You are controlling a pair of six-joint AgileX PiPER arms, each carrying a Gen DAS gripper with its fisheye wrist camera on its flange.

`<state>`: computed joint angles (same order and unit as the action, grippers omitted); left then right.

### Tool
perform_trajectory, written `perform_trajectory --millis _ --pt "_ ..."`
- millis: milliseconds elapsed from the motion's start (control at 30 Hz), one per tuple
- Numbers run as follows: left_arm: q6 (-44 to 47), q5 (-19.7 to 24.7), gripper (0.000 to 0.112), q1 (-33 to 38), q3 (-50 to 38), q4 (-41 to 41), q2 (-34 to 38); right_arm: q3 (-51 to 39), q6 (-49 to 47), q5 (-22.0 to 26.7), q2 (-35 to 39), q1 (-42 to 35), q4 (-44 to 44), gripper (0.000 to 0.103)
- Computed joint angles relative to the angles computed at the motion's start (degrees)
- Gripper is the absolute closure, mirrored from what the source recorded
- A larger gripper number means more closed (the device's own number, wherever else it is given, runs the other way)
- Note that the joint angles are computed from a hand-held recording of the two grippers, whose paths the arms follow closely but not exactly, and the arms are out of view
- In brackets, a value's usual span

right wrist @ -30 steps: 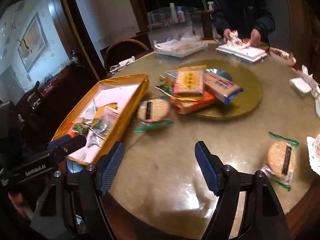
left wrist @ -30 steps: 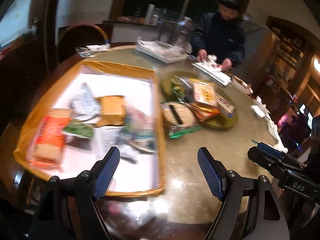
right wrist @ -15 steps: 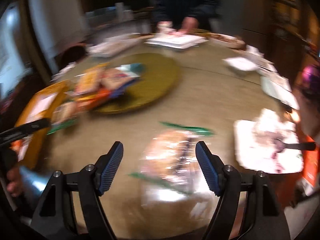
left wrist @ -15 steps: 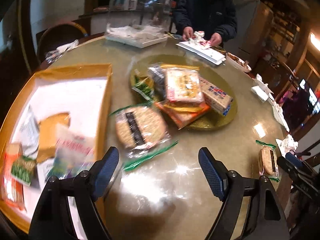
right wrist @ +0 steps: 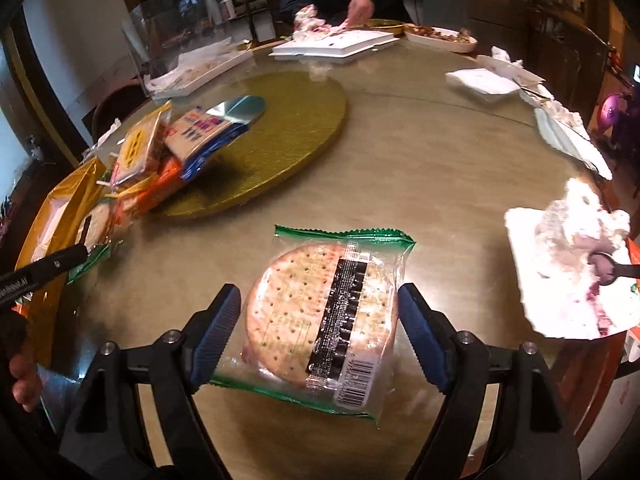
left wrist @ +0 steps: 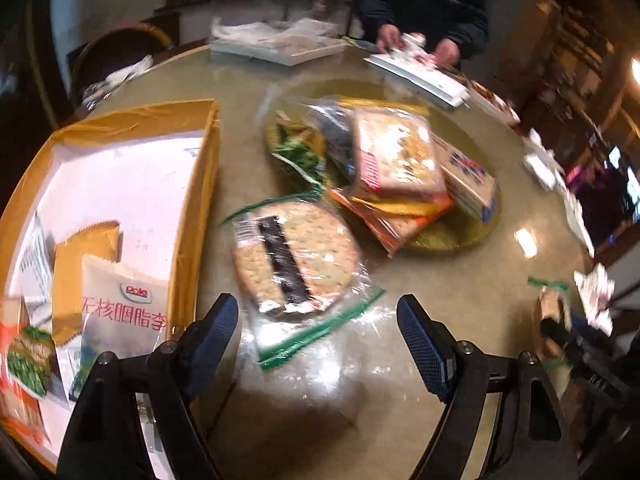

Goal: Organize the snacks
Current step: 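Grasp a round cracker pack with the right tool while the left tool grasps another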

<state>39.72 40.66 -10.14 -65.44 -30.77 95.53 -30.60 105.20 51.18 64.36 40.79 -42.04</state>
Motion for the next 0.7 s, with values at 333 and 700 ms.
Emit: perform_trajectory --millis 333,700 --pt "-21.03 0.07 0.03 -6.35 -9.5 14.72 7.02 -6.8 -1.37 -3.23 9.96 1.42 -0.97 0.018" --pt "-28.88 -10.58 0.037 -10.66 -0.08 29.38 3.08 -15.31 -8.0 0.36 19.1 3.07 1.45 0.02"
